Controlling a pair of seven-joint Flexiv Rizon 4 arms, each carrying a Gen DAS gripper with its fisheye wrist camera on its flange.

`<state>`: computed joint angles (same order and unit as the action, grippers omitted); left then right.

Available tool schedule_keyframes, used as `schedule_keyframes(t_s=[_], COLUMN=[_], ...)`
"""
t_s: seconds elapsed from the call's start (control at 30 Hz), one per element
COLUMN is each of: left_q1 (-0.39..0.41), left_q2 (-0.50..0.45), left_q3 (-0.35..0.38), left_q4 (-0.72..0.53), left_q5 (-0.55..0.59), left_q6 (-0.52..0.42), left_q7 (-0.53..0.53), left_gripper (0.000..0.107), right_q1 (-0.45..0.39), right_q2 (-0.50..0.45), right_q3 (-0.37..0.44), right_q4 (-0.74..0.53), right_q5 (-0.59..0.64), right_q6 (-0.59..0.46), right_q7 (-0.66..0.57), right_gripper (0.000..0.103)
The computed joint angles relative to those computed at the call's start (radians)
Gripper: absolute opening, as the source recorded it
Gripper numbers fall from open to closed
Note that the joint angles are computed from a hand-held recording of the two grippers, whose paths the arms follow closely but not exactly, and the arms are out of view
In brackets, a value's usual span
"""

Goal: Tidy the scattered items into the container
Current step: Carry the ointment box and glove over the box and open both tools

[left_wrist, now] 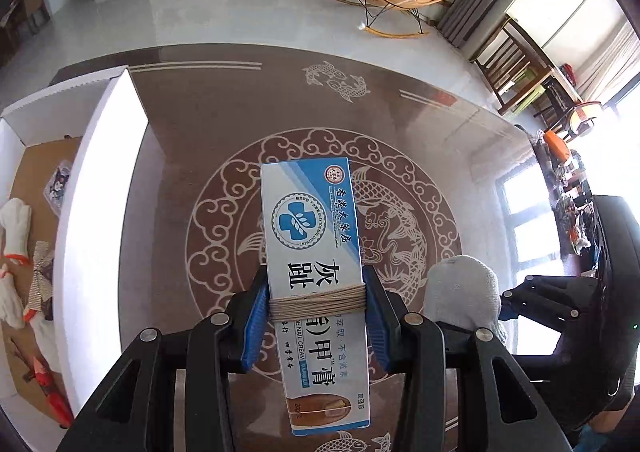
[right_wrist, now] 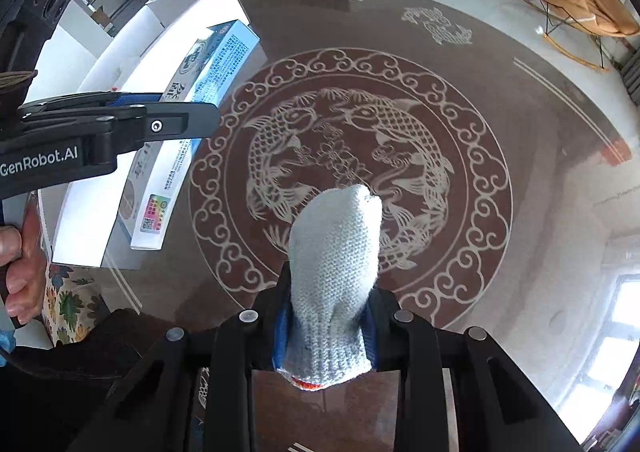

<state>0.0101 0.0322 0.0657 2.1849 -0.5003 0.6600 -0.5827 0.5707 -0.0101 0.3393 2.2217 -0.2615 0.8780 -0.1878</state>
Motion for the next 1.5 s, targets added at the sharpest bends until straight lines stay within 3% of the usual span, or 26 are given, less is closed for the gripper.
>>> schedule_keyframes(t_s=[0.17, 0.4, 0.53, 0.77, 0.93, 1.1, 1.13, 1.17, 1.23, 1.27, 1.5], left_q1=[0.102, 0.269, 0.357, 0.461, 0.482, 0.478, 0.477, 0.478, 0.478, 0.478, 0.48], left_q2=[0.005, -0.116, -0.201, -0.361, -0.435, -0.43, -0.426, -0.422, -0.418, -0.411, -0.386], left_q3=[0.068, 0.109, 0.119, 0.114, 0.111, 0.099, 0.097, 0.096, 0.096, 0.094, 0.094], left_q4=[-0.149, -0.396, -0.473, -0.533, -0.534, -0.479, -0.464, -0.459, -0.466, -0.455, -0.443], left_q5=[-0.009, -0.054, -0.031, 0.037, 0.126, 0.161, 0.158, 0.157, 0.164, 0.157, 0.136], left_q6=[-0.047, -0.111, -0.106, -0.063, -0.019, 0.022, 0.037, 0.041, 0.035, 0.056, 0.056], left_q7=[0.063, 0.089, 0.109, 0.078, 0.05, 0.06, 0.063, 0.069, 0.075, 0.083, 0.106], left_gripper=[0.044, 0.044, 0.044, 0.044, 0.044, 0.045, 0.045, 0.048, 0.072, 0.087, 0.088], right_q1=[0.039, 0.145, 0.211, 0.286, 0.319, 0.344, 0.347, 0.351, 0.354, 0.355, 0.355], right_q2=[-0.112, -0.373, -0.556, -0.841, -0.991, -1.095, -1.117, -1.146, -1.162, -1.161, -1.149], right_q3=[-0.039, -0.115, -0.157, -0.186, -0.191, -0.216, -0.217, -0.223, -0.241, -0.251, -0.263], right_q4=[-0.312, -0.792, -1.065, -1.43, -1.598, -1.748, -1.79, -1.851, -1.887, -1.888, -1.902], right_q5=[-0.122, -0.243, -0.216, -0.068, 0.036, 0.088, 0.096, 0.098, 0.106, 0.107, 0.126], right_q6=[-0.178, -0.31, -0.341, -0.38, -0.443, -0.503, -0.528, -0.579, -0.611, -0.61, -0.624], right_q7=[-0.094, -0.247, -0.341, -0.438, -0.487, -0.502, -0.502, -0.492, -0.477, -0.477, -0.48], right_gripper=[0.029, 0.029, 0.029, 0.029, 0.03, 0.03, 0.034, 0.035, 0.056, 0.058, 0.058])
